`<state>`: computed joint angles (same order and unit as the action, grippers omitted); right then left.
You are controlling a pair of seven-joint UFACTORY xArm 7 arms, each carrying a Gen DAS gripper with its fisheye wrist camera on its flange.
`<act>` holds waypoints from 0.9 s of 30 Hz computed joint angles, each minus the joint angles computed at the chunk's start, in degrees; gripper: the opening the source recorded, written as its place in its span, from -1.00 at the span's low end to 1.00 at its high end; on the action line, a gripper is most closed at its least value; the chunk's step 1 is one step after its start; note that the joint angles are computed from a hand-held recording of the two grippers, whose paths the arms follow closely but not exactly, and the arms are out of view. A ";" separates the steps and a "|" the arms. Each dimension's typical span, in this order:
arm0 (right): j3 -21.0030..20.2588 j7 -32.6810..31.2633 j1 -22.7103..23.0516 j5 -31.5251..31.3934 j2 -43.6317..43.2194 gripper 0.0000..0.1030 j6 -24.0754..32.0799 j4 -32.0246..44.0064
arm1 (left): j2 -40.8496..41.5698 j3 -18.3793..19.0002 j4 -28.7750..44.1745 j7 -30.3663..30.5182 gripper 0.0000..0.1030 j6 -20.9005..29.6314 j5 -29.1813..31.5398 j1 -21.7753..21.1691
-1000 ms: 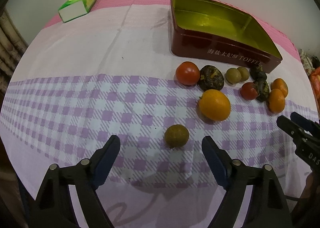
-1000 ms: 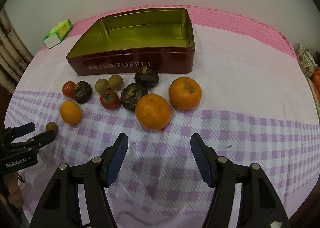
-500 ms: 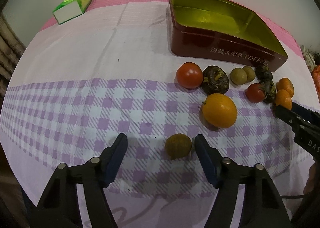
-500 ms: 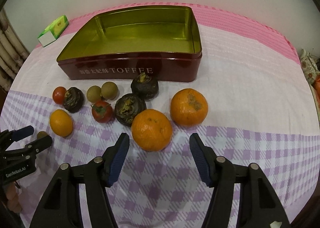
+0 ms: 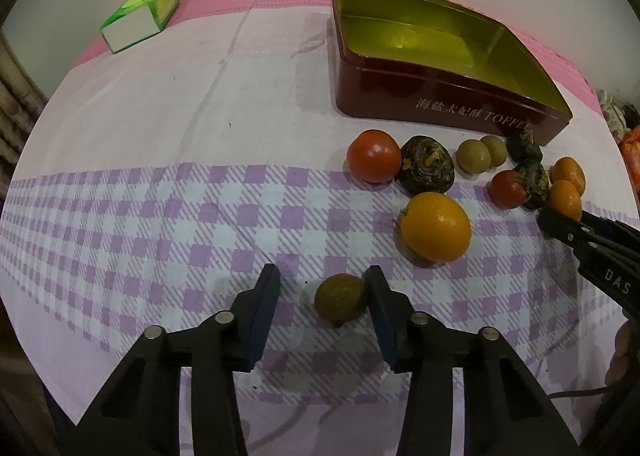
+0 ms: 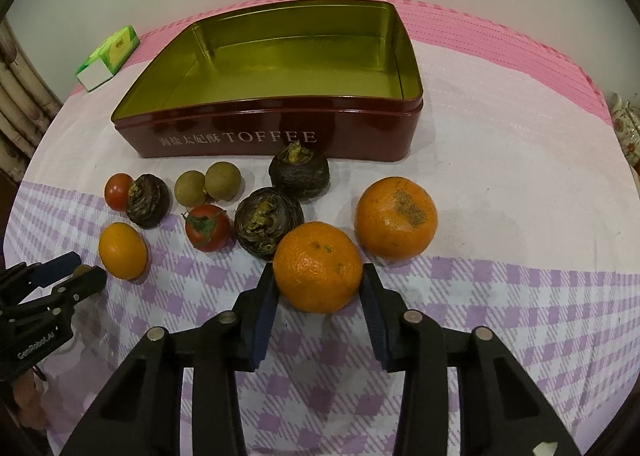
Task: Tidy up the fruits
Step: 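Close left tool on small olive-green fruit while right tool closes on tangerine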
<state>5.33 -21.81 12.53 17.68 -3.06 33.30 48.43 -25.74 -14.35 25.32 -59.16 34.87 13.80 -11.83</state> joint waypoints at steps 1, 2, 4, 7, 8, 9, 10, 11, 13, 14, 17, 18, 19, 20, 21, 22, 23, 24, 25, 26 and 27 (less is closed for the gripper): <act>0.00 -0.12 0.00 0.11 -0.08 -0.27 -0.11 -0.13 | 0.06 0.08 0.09 0.20 -0.23 -0.01 -0.08 -0.12; 0.01 -0.21 0.01 0.12 -0.11 -0.28 -0.20 -0.20 | 0.12 0.24 0.09 0.42 -0.34 -0.29 -0.20 -0.21; 0.04 -0.02 0.03 0.32 0.03 -0.28 -0.21 -0.07 | -0.37 0.68 -0.32 1.02 -0.40 -0.87 -0.79 -0.50; -0.14 -0.68 -0.08 0.67 -0.43 -0.28 -0.06 -0.44 | -0.88 1.48 -1.09 2.56 -0.39 -2.31 -2.24 -1.00; -0.18 -0.78 -0.09 0.95 -0.44 -0.28 0.04 -0.43 | -0.88 1.49 -1.15 2.74 -0.38 -2.38 -2.44 -0.84; -0.12 -0.27 -0.08 0.98 -0.61 -0.28 -0.73 -0.85 | -0.94 1.66 -1.27 3.03 -0.38 -2.75 -2.81 -0.82; -0.18 -0.49 -0.07 1.16 -0.67 -0.28 -0.76 -0.96 | -0.94 1.70 -1.25 3.22 -0.37 -2.79 -3.16 -0.79; -0.24 -0.69 -0.07 1.33 -0.74 -0.28 -0.76 -1.05 | -0.96 1.72 -1.32 3.46 -0.34 -2.89 -3.33 -0.70; -0.34 -1.02 -0.08 1.68 -0.83 -0.28 -0.73 -1.15 | -1.17 1.75 -1.33 3.99 -0.25 -2.64 -3.93 -0.87; -0.40 -1.12 -0.11 1.86 -0.96 -0.28 -0.63 -1.22 | -1.29 1.54 -1.34 3.98 -0.12 -2.39 -4.01 -0.83; -0.48 -1.47 -0.11 2.31 -1.19 -0.28 -0.75 -1.50 | -1.58 1.27 -1.34 3.89 -0.03 -1.47 -4.13 -0.72; -0.51 -1.60 -0.10 2.43 -1.26 -0.28 -0.79 -1.58 | -1.64 1.03 -1.23 3.65 -0.03 -0.89 -4.18 -0.71; -0.56 -1.79 -0.11 2.61 -1.35 -0.28 -0.80 -1.68 | -1.53 0.82 -1.02 3.45 -0.03 -0.35 -3.94 -0.52; -0.63 -1.97 -0.13 2.86 -1.35 -0.28 -0.77 -1.69 | -1.49 0.56 -0.92 3.18 -0.03 -0.24 -3.80 -0.55; -0.56 -1.77 -0.10 2.71 -1.39 -0.28 -0.77 -1.72 | -1.50 0.60 -0.85 3.19 -0.03 -0.04 -3.74 -0.58; -0.56 -1.77 -0.10 2.69 -1.40 -0.28 -0.83 -1.78 | -1.30 0.54 -0.65 3.10 -0.04 0.11 -3.60 -0.53; -0.60 -1.81 -0.11 2.75 -1.43 -0.28 -0.75 -1.79 | -1.18 0.61 -0.56 3.19 -0.04 0.11 -3.51 -0.55; -0.61 -1.84 -0.12 2.75 -1.45 -0.28 -0.73 -1.81 | -1.05 0.59 -0.45 3.06 -0.04 0.07 -3.54 -0.62; -0.61 -1.88 -0.12 2.73 -1.41 -0.28 -0.78 -1.81 | -1.02 1.09 -0.22 3.66 -0.04 0.74 -4.20 -1.06; -0.62 -1.88 -0.13 2.70 -1.41 -0.28 -0.72 -1.78 | -1.17 0.99 -0.35 3.48 -0.04 0.73 -4.28 -1.13; -0.62 -1.80 -0.14 2.75 -1.37 -0.27 -0.64 -1.69 | -1.27 1.04 -0.51 3.45 -0.05 0.61 -4.31 -1.12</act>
<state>4.71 -23.60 12.39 20.42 -4.44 32.67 46.74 -27.01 -13.31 24.82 -55.70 35.48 9.49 -12.95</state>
